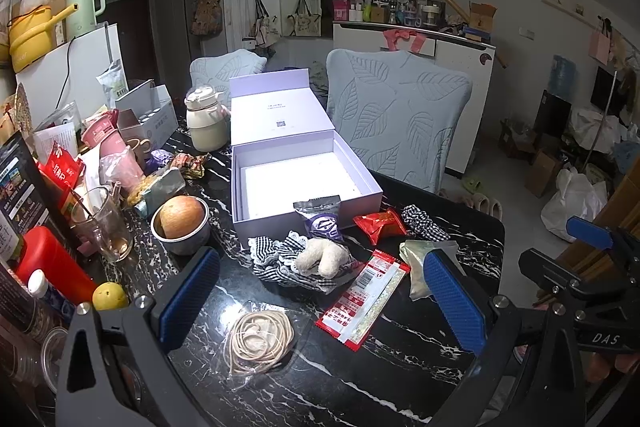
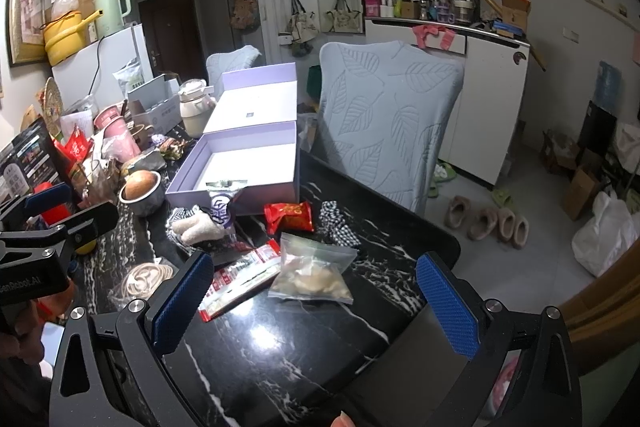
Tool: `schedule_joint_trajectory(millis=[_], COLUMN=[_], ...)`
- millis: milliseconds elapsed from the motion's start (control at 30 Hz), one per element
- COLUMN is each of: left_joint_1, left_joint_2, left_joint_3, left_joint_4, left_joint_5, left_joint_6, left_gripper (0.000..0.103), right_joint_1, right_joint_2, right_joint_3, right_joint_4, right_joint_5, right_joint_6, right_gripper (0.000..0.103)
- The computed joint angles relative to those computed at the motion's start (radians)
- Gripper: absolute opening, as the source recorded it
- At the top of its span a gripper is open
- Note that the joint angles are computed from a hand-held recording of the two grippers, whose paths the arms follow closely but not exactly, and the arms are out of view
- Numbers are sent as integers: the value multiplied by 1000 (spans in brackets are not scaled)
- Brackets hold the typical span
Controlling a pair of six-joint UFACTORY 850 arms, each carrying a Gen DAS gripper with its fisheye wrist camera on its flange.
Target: Organize soft objects
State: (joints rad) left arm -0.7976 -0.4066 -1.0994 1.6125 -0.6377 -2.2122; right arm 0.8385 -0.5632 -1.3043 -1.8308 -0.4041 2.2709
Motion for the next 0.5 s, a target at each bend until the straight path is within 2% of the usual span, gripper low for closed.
schedule_joint_trajectory(millis=[500], left_joint_1=[-5], left_joint_2=[2], left_joint_3=[0], left_joint_4=[0], left_joint_5=[0], left_joint_6=[2], left_gripper=[103], right_joint_1=[-1], right_joint_2=[4], right_joint_3=[2], right_joint_4=[-16], right_joint_5=[3], right_joint_6=[9], right_gripper=[103])
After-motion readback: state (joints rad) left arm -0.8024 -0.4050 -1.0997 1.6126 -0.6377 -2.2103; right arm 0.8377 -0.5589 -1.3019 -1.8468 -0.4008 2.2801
